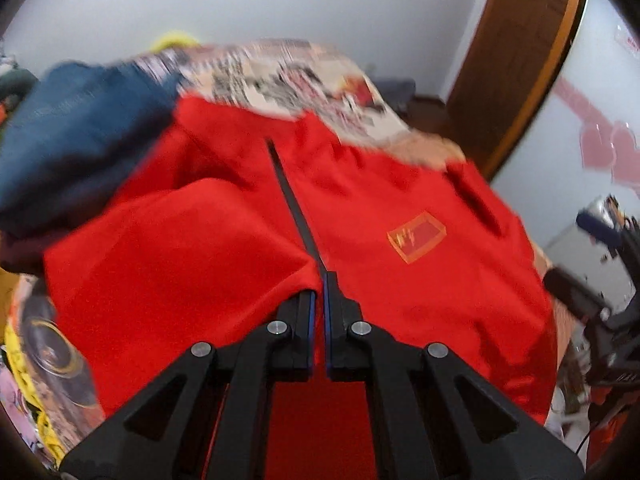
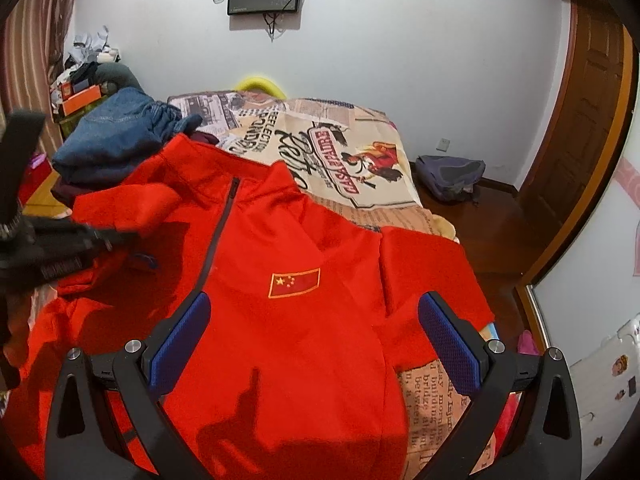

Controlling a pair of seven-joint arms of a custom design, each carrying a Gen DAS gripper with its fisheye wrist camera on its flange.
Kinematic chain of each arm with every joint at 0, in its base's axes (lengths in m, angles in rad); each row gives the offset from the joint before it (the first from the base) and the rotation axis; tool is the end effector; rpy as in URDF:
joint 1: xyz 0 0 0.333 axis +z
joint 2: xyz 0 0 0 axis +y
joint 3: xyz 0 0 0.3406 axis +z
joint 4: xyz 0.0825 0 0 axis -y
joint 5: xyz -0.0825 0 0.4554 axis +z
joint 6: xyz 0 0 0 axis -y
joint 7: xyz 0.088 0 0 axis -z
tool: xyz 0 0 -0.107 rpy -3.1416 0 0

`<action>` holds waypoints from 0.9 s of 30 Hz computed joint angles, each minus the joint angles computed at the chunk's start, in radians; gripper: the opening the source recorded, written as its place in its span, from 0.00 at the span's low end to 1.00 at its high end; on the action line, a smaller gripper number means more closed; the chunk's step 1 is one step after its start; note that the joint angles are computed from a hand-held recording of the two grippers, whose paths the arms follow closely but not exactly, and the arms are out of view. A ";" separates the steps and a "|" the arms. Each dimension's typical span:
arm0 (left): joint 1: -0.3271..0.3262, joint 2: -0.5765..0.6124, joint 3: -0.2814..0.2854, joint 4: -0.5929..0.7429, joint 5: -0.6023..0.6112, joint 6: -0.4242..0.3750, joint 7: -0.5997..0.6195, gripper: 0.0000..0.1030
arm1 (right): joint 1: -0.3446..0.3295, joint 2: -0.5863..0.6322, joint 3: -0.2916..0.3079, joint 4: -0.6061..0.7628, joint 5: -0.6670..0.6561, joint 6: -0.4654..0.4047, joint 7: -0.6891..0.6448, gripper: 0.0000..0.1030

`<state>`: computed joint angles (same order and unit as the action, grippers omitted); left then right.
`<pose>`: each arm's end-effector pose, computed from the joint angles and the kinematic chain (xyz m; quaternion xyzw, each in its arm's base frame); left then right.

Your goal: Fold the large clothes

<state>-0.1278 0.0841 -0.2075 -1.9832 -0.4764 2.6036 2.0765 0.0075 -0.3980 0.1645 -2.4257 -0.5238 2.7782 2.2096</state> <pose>0.6457 -0.2119 0.4731 -0.4886 0.8145 -0.3020 0.0815 0.5127 0.1172 0.5242 -0.6372 0.6585 -0.3176 0.2439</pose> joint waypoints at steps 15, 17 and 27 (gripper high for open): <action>0.020 -0.008 0.008 -0.018 0.029 -0.174 0.011 0.24 | 0.031 0.013 -0.004 0.010 0.017 -0.027 -0.036 1.00; 0.022 -0.043 0.017 -0.047 0.030 -0.139 0.030 0.27 | 0.034 0.019 0.000 0.020 0.012 -0.025 -0.037 1.00; 0.050 -0.172 0.091 -0.132 -0.043 0.028 0.117 0.49 | 0.105 0.085 -0.003 0.110 0.024 0.000 -0.119 1.00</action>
<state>-0.0774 -0.0877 -0.1163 -2.1156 -0.5190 2.6318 2.1935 0.1123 -0.3130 0.1616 -2.3154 -0.5002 2.7782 2.0903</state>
